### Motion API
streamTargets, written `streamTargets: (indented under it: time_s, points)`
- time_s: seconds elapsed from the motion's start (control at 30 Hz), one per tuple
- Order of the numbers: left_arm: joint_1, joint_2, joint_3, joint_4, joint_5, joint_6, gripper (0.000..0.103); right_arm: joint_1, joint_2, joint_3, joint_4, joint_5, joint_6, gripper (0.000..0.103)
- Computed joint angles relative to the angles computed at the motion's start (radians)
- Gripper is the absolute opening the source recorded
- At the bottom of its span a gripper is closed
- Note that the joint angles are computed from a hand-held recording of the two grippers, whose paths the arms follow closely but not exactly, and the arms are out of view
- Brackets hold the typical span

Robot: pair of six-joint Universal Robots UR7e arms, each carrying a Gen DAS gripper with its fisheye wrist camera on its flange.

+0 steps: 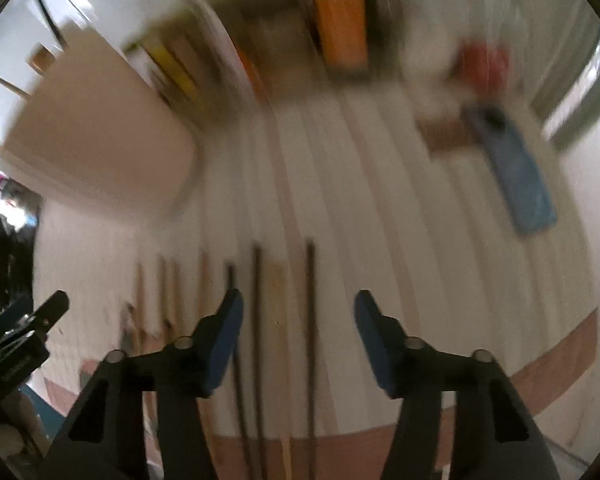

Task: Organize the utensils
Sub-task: 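Grasp a light wooden chopstick with left tool while right tool grasps a dark one, then lift both chopsticks and carry them toward the cream holder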

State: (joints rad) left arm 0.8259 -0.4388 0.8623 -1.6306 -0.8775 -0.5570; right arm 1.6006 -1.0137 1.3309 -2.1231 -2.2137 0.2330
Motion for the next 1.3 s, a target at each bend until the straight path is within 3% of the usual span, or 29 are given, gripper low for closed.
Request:
streamTargets:
  time_s: [0.07, 0.23, 0.27, 0.37, 0.4, 0.47, 0.67, 0.97, 1.2, 1.3]
  points:
    - [0.009, 0.012, 0.004, 0.017, -0.035, 0.016, 0.061, -0.022, -0.009, 0.033, 0.021, 0.023, 0.017, 0.047]
    - [0.012, 0.038, 0.006, 0.038, -0.049, 0.048, 0.055, -0.041, -0.006, 0.059, 0.052, 0.028, 0.012, 0.043]
    - [0.012, 0.042, 0.004, 0.043, -0.052, 0.052, 0.044, -0.04, -0.002, 0.059, 0.057, 0.026, 0.009, 0.04]
    - [0.011, 0.037, 0.025, 0.017, -0.055, 0.067, 0.029, -0.039, 0.017, 0.059, 0.073, -0.006, -0.001, 0.029]
    - [0.012, 0.036, 0.026, 0.013, -0.06, 0.065, 0.015, -0.034, 0.02, 0.065, 0.054, -0.024, -0.019, 0.024]
    - [0.011, 0.034, 0.03, 0.021, -0.054, 0.032, 0.006, -0.026, 0.029, 0.059, 0.064, -0.056, -0.02, 0.007]
    - [0.035, 0.016, 0.026, 0.046, -0.041, -0.081, 0.005, -0.023, 0.013, 0.06, 0.113, -0.065, 0.009, 0.006]
    - [0.054, 0.006, 0.01, 0.057, -0.051, -0.049, 0.005, -0.033, 0.052, -0.052, 0.259, -0.057, 0.011, 0.006]
    - [0.098, -0.015, -0.007, 0.05, -0.151, -0.162, 0.005, -0.044, 0.099, -0.142, 0.305, -0.035, 0.012, 0.006]
    - [0.113, -0.015, -0.023, 0.046, -0.186, -0.155, 0.006, -0.049, 0.106, -0.164, 0.311, -0.013, 0.042, 0.006]
